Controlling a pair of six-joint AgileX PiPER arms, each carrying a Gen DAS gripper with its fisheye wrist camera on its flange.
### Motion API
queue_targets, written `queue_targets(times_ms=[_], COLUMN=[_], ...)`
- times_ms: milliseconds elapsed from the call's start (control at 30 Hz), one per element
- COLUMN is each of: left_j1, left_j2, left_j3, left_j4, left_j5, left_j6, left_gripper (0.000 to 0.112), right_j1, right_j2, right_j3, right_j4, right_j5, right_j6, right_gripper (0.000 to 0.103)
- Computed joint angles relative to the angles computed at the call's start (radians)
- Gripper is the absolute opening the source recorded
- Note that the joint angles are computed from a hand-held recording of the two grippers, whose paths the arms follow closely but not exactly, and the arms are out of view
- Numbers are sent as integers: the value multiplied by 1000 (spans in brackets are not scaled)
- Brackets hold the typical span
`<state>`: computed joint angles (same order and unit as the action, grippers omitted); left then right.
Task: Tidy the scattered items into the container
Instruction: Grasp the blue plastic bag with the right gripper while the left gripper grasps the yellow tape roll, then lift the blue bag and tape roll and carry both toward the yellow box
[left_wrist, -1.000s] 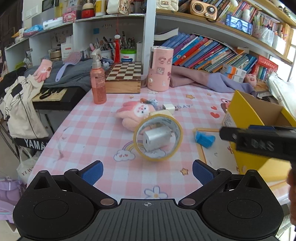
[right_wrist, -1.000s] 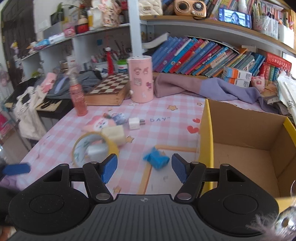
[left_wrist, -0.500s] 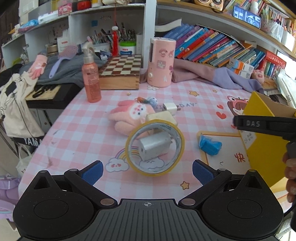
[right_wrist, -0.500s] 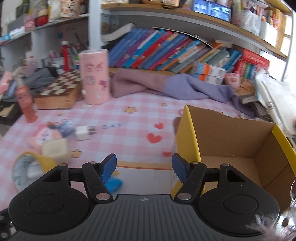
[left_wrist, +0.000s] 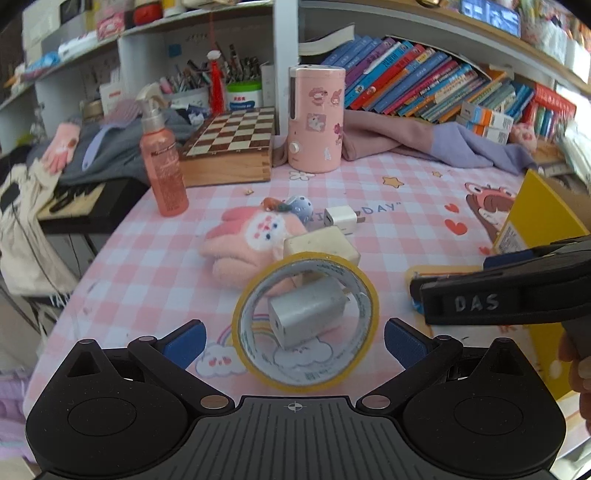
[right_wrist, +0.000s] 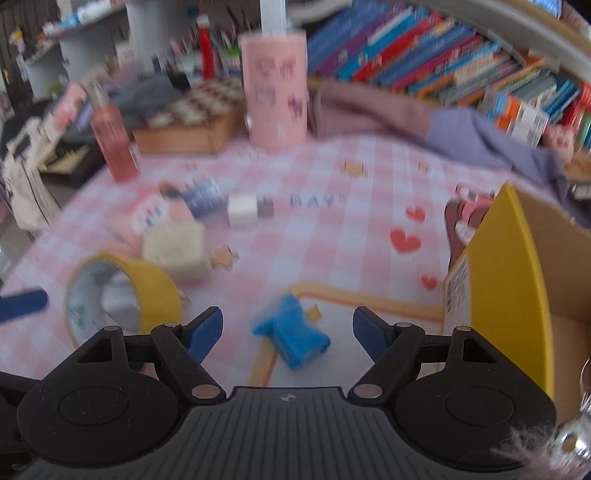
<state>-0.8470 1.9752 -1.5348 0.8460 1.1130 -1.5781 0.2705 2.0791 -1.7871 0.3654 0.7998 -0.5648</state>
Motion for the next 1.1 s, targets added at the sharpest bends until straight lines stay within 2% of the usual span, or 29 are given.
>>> queue_targets(times_ms=[200, 433, 567, 633, 667, 800, 1100], left_j1=[43, 65, 63, 64, 66, 56, 3], left_j2=[21, 36, 40, 38, 34, 33, -79], left_j3=[-10, -13, -9, 2, 8, -4, 85], left_j4=[-39, -46, -22, -16, -18, -22, 45], left_j5=[-45, -76, -80, -99, -114, -93, -41], left_j6=[50, 79, 71, 74, 80, 93, -23], left_gripper=[103, 103, 102, 94, 90, 90, 90], right_j1=[13, 16, 8, -1, -5, -14, -42], right_j2=[92, 149, 151, 158, 157, 131, 8], right_j3=[-116, -190, -195, -212, -213, -185, -36], right_j4=[-72, -97, -73, -54, -41, 6, 132], right_j5=[80, 122, 105, 123, 126, 101, 18], right_j6=[53, 71, 42, 35, 30, 1, -90], right_gripper=[73, 68, 40, 36, 35, 34, 33])
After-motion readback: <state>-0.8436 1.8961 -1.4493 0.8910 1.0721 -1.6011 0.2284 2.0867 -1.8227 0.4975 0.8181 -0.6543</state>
